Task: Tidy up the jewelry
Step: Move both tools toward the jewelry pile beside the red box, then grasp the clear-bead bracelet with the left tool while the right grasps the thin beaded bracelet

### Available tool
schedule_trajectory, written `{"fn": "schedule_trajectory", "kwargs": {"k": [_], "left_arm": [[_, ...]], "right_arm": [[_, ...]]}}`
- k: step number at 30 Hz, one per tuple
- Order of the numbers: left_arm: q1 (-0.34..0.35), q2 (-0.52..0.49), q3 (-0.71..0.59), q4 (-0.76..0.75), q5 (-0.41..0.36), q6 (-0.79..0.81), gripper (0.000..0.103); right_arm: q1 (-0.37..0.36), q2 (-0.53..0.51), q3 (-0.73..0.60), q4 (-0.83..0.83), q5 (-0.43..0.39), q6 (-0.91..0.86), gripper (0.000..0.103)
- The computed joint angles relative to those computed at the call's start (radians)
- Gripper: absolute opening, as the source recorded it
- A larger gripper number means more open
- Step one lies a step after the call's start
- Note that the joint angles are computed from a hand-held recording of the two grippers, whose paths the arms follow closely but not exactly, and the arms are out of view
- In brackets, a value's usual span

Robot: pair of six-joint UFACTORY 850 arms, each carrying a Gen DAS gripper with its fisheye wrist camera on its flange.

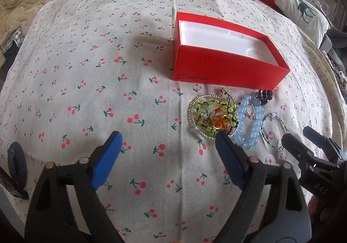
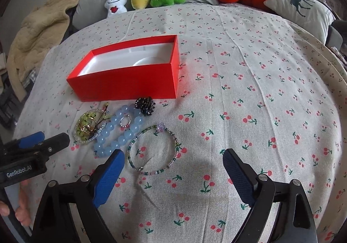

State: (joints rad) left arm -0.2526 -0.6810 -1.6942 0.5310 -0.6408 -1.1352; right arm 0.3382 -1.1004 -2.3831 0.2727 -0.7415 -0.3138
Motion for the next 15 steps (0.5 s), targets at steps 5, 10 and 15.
{"fn": "schedule_trajectory", "kwargs": {"k": [5,10,15], "left_arm": [[-0.011,-0.052,-0.064,-0.016,-0.079,0.055,0.061],[-0.001,-0.019,-0.02,-0.023,-0.018,-0.003,0.061],[0.0,-0.048,-0.064,-0.05,-0.044,0.04,0.059]], "right_arm": [[0.0,-0.008,0.002,-0.033,0.002,0.023,0.069],[0.003,0.011,0.035,-0.045,0.026,0.019,0.069],[0.004,0.007,0.03,-0.05,0.027,0.026,0.066]]}}
